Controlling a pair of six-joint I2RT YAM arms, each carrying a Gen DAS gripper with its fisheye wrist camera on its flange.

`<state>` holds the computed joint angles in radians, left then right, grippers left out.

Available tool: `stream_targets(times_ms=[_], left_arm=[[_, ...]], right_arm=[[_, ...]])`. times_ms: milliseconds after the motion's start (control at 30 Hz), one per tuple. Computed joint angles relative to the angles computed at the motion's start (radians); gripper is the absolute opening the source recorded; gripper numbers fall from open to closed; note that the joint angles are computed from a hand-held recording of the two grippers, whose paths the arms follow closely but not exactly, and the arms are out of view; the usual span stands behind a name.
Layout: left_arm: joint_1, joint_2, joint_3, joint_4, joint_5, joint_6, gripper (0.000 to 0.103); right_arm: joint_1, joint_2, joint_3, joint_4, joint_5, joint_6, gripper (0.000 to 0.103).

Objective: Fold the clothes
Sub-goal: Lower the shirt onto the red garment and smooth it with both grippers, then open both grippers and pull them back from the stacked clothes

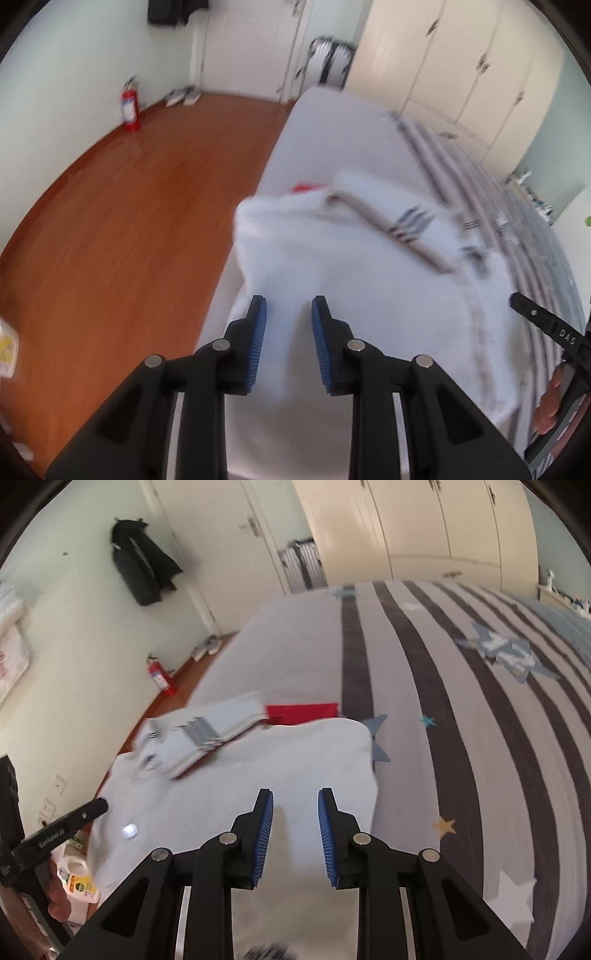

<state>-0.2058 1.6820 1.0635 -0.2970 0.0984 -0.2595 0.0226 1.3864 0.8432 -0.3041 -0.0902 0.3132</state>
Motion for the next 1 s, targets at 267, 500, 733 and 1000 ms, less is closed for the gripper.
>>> stream_targets(times_ms=[267, 500, 733, 1000], left_arm=[[0.003, 0.065, 0.127, 0.002, 0.001, -0.009, 0.022], [-0.121, 0.225, 0.363, -0.047, -0.017, -0.007, 0.022], [-0.145, 0.345, 0.458, -0.053, -0.044, -0.011, 0.022], [-0.148, 0.273, 0.431, -0.075, -0.080, 0.002, 0.022]], right_arm=[[-0.086, 0.058, 0.076, 0.010, -0.026, 0.005, 0.021], [0.059, 0.216, 0.260, 0.021, 0.002, 0.038, 0.021], [0.126, 0.405, 0.368, 0.058, 0.080, -0.014, 0.021], [0.131, 0.366, 0.342, 0.055, 0.104, -0.046, 0.022]])
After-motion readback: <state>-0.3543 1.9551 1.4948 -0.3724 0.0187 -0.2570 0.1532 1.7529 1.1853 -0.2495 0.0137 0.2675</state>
